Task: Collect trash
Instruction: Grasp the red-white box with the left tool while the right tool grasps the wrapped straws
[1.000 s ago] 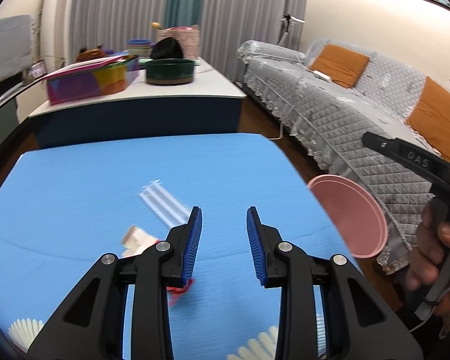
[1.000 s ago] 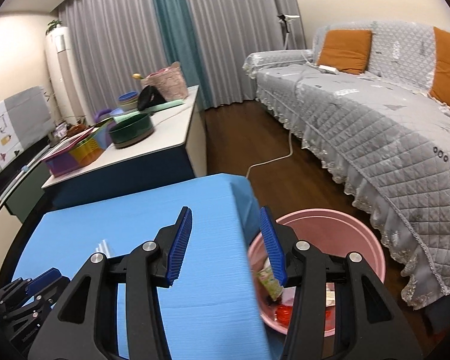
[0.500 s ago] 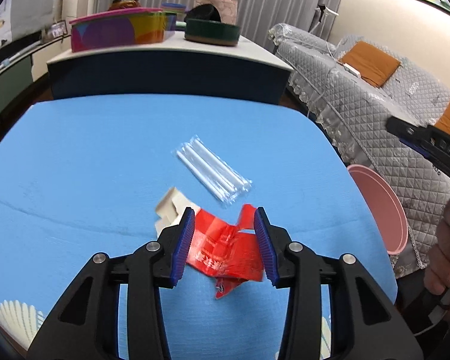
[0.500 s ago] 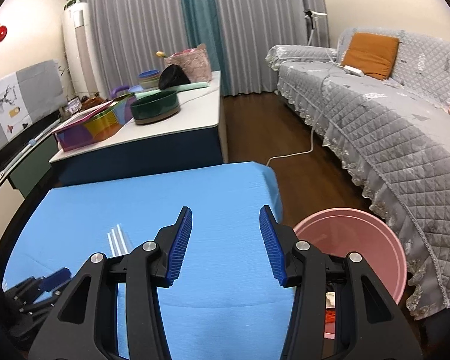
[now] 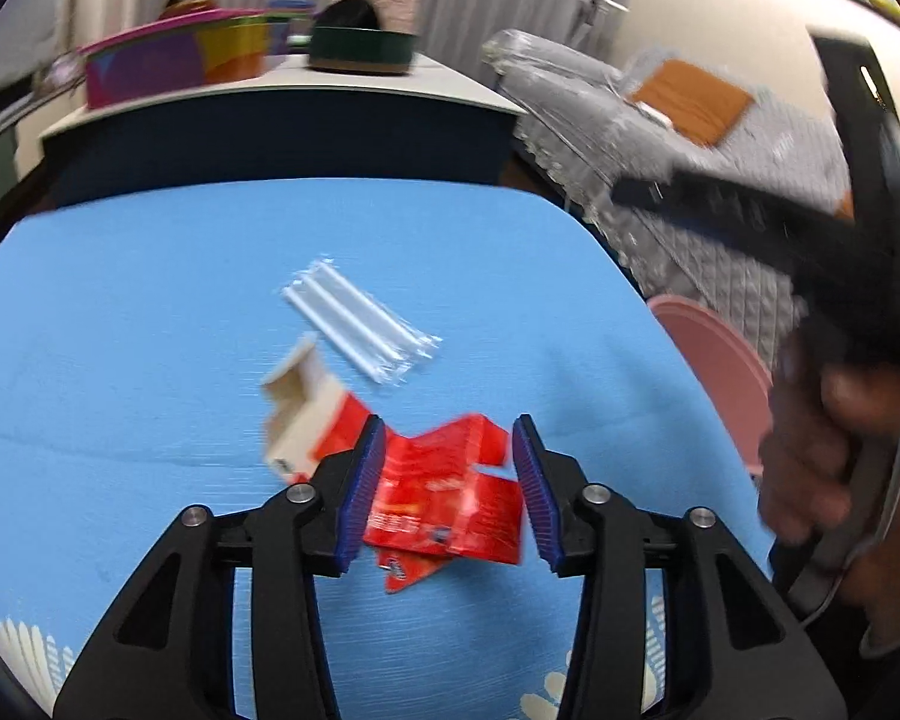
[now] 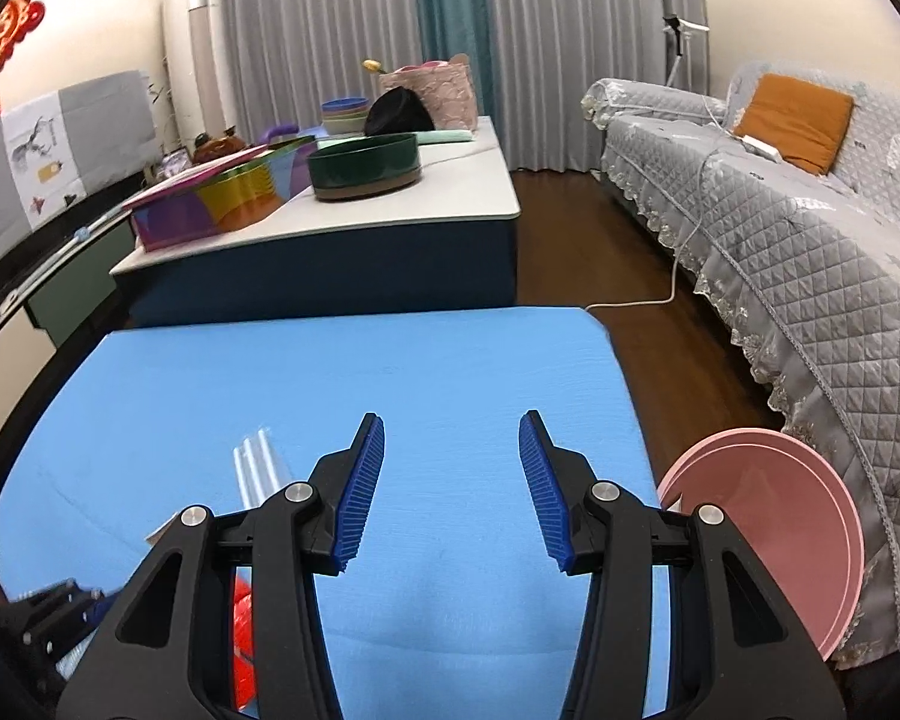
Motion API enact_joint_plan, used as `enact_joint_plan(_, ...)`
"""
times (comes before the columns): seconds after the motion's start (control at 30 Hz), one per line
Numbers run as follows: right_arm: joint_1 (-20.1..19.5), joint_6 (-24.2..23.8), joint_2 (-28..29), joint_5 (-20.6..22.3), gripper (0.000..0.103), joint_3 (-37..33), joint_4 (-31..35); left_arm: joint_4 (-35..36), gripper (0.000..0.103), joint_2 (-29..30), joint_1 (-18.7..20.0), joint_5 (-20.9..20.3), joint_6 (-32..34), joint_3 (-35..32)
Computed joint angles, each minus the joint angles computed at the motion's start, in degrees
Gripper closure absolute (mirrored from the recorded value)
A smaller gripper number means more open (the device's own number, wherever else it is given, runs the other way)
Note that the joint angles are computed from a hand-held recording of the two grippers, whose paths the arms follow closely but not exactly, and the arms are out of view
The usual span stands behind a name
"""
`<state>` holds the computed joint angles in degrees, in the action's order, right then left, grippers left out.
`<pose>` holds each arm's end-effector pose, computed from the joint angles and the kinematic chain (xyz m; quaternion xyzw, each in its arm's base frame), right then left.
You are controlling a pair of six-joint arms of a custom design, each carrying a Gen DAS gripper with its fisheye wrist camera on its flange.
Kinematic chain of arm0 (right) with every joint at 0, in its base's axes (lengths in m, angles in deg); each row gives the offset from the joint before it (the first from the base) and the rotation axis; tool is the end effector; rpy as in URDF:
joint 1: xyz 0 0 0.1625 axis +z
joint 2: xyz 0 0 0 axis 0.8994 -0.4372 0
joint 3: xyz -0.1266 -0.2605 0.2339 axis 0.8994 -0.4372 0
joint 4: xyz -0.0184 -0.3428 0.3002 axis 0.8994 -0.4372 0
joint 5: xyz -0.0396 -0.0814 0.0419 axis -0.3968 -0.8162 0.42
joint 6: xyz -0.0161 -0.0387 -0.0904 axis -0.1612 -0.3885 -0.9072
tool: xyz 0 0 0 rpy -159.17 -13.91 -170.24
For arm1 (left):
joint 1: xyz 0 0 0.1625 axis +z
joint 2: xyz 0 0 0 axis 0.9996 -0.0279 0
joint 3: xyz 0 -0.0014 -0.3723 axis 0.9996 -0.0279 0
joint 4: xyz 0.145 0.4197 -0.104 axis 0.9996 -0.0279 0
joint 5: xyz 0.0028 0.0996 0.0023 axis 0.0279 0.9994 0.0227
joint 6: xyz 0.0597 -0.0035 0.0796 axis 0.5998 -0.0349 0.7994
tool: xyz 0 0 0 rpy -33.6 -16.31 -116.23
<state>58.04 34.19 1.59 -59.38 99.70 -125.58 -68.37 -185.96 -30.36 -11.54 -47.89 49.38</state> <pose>0.3783 -0.5108 0.0601 0.0534 -0.8190 0.4605 0.3381 -0.0976 -0.4889 0.2746 0.3163 0.9021 -0.2341 0.1772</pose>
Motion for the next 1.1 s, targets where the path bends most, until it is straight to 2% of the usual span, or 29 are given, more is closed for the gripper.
enact_joint_plan(0.17, -1.1, 4.2, -1.9, 1.3, 0.055, 1.5, 0.1, 1.8, 0.057, 1.2, -1.1, 4.3, -1.5, 0.4)
enact_joint_plan(0.23, -1.5, 4.9, -1.8, 1.8, 0.055, 1.4, 1.1, 1.3, 0.066, 1.6, -1.1, 6.0, -2.5, 0.2)
enact_joint_plan(0.27, -1.6, 4.9, -1.8, 2.0, 0.055, 1.4, 1.5, 0.9, 0.079, 1.9, -1.1, 7.3, -3.1, 0.0)
enact_joint_plan(0.37, -1.9, 4.9, -1.2, 3.6, 0.055, 0.9, 3.8, -0.5, 0.086, 2.2, -0.7, 9.7, -5.2, -0.7)
enact_joint_plan(0.6, -2.8, 5.0, 1.5, 9.0, 0.057, -1.5, 8.7, -5.7, 0.090, 3.1, 1.1, 13.2, -7.4, -2.4)
enact_joint_plan(0.73, -3.5, 5.4, 3.7, 13.5, 0.058, -4.3, 14.5, -6.7, 0.090, 4.3, 2.8, 13.6, -8.2, -4.2)
enact_joint_plan(0.93, -3.7, 5.1, 6.7, 14.5, 0.057, -8.1, 20.4, -5.6, 0.090, 5.5, 4.6, 13.5, -10.2, -6.3)
enact_joint_plan(1.1, -4.4, 6.5, 7.0, 14.9, 0.057, -8.8, 23.4, -5.7, 0.090, 6.3, 4.8, 13.6, -10.1, -6.9)
